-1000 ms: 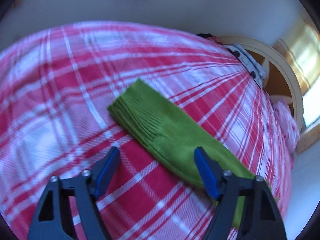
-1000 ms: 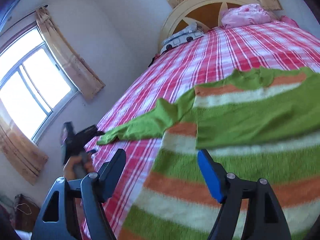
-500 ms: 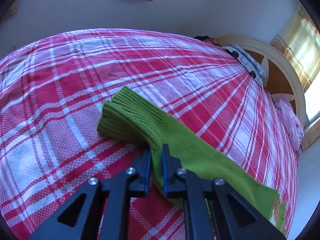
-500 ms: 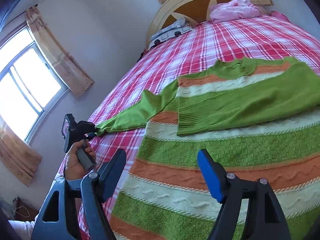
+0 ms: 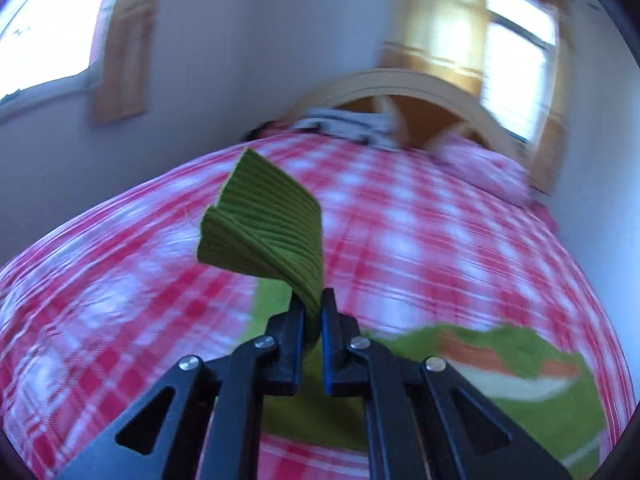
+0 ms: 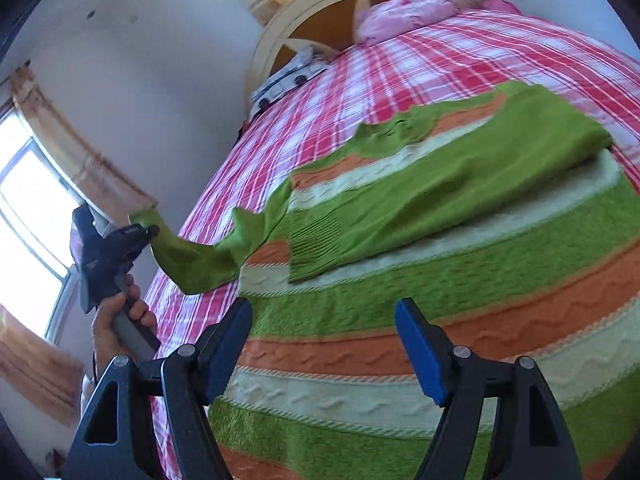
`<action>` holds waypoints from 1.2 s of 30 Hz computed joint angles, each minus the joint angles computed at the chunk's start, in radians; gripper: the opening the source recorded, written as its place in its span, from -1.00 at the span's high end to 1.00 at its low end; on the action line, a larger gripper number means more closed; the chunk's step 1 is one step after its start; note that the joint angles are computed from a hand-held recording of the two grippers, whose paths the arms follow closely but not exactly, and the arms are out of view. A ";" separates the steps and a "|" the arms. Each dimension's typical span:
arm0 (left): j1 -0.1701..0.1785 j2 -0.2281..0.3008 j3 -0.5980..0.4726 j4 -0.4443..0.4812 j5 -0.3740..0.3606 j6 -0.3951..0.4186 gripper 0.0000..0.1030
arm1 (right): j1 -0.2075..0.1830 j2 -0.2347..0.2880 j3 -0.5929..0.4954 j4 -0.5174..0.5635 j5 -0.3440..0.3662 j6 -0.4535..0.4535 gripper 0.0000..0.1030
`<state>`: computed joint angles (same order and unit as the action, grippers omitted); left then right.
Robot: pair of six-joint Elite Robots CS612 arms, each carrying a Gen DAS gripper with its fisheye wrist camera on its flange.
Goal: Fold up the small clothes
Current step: 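Fold the sleeve across the sweater body with the left gripper and release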
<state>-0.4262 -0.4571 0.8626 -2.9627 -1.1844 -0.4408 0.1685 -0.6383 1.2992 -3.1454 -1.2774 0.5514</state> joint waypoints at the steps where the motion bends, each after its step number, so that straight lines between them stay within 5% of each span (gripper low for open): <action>1: -0.008 0.003 -0.005 -0.007 -0.016 0.022 0.86 | -0.002 -0.003 0.006 -0.005 -0.008 0.001 -0.45; 5: -0.050 0.026 -0.037 -0.004 -0.121 0.114 0.86 | -0.011 -0.016 0.032 -0.034 -0.037 0.023 -0.45; 14: -0.105 0.086 -0.114 0.199 -0.180 0.173 0.79 | -0.030 -0.039 0.089 -0.049 -0.078 0.056 -0.45; 17: -0.101 0.071 -0.096 0.266 -0.247 0.161 0.45 | -0.036 -0.045 0.102 -0.055 -0.088 0.069 -0.45; 19: -0.088 0.023 -0.011 0.234 -0.316 0.130 -0.17 | -0.042 -0.046 0.107 -0.071 -0.090 0.090 -0.45; 22: -0.089 -0.038 0.126 0.101 -0.247 0.111 -0.70 | -0.058 -0.043 0.101 -0.097 -0.062 0.118 -0.45; 26: -0.090 -0.091 0.251 0.024 -0.095 0.060 -0.72 | -0.080 -0.009 0.028 -0.091 0.046 0.149 -0.47; 30: -0.089 -0.095 0.276 0.058 -0.006 0.009 -0.72 | -0.079 0.065 -0.143 0.064 0.112 0.071 -0.49; 33: -0.087 -0.089 0.274 0.082 -0.024 -0.031 -0.72 | -0.059 0.137 -0.303 0.280 0.085 -0.051 -0.49; 36: -0.084 -0.083 0.261 0.116 -0.013 -0.061 -0.72 | -0.038 0.182 -0.385 0.373 -0.008 -0.097 -0.41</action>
<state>-0.5103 -0.5401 1.1235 -2.8472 -1.1970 -0.5022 0.1301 -0.4560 0.9143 -2.7726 -1.2854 0.4540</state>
